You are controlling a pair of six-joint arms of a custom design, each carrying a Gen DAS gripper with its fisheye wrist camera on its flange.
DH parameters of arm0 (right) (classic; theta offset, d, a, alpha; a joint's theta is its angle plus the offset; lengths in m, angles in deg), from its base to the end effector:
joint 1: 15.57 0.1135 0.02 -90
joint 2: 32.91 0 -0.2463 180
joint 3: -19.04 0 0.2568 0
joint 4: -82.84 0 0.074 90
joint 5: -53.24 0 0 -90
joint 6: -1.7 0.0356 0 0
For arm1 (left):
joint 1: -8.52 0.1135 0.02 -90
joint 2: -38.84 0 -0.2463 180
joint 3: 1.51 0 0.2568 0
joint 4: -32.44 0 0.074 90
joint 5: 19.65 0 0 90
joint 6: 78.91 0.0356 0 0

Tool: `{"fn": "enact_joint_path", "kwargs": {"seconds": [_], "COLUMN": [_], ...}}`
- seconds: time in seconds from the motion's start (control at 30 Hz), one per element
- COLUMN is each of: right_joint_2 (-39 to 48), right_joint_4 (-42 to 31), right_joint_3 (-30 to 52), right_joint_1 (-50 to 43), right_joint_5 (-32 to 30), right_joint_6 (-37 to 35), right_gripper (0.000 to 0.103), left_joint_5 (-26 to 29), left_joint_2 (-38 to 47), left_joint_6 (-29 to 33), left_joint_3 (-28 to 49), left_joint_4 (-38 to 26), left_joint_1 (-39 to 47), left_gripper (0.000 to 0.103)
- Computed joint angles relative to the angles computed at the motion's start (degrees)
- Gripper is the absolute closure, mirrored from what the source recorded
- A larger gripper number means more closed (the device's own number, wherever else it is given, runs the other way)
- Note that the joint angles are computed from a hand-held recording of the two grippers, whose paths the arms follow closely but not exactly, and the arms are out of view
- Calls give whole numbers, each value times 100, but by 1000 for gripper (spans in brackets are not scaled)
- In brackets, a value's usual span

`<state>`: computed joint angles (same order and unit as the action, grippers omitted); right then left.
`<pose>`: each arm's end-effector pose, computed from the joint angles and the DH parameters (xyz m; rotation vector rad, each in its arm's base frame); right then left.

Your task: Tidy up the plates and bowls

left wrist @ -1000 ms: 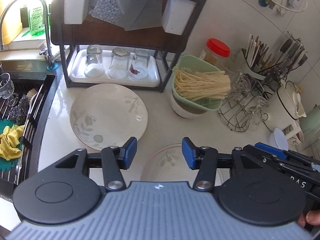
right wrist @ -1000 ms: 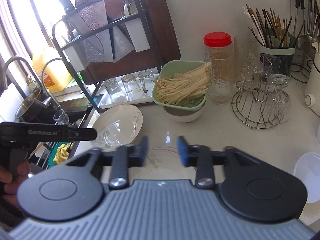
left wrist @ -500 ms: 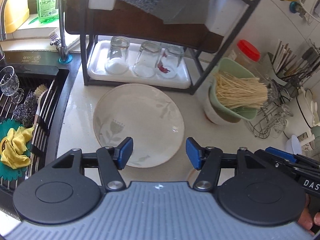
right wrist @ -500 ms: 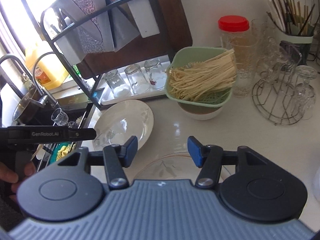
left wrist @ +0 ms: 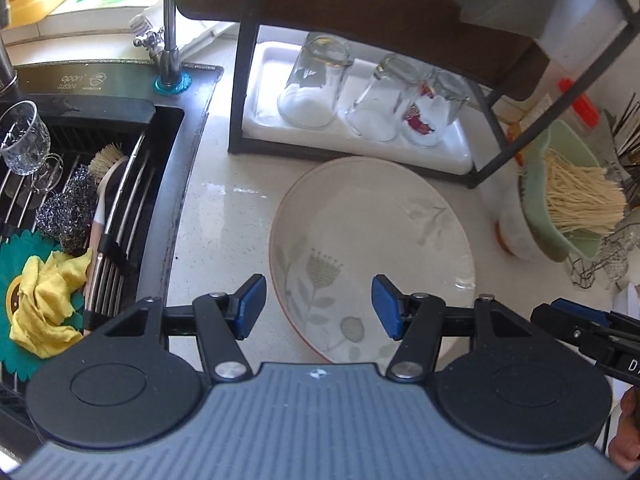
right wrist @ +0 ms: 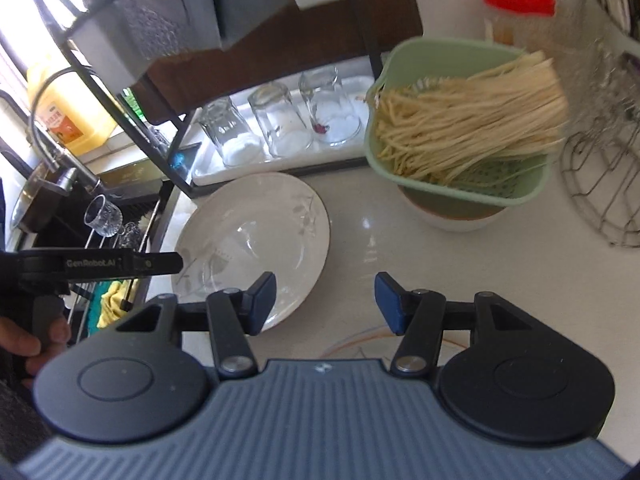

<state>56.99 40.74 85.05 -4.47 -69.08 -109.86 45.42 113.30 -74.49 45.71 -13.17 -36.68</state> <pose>0.2875 0.0758 0.1607 -0.8825 2.4436 0.6980 0.1612 -0.1410 0.1317 -0.9871 2.4312 -0.1181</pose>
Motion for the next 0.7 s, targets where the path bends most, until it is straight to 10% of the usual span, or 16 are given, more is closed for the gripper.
{"fn": "enact_joint_path", "kwargs": {"seconds": [0.27,0.7], "right_joint_2": [970,1804], "right_joint_4": [690,1039], "right_joint_3": [304,625], "right_joint_1": [500,715], "right_joint_5": [249,335], "right_joint_6": [746,1540], "right_gripper": [60,85], "left_joint_5": [615,1174], "left_joint_2": [177,290], "left_joint_6": [1192,1915], "left_joint_3": [-583,-1209], "left_joint_4": [1046,2402], "left_joint_1": [989,1717], "left_gripper": [43,78]}}
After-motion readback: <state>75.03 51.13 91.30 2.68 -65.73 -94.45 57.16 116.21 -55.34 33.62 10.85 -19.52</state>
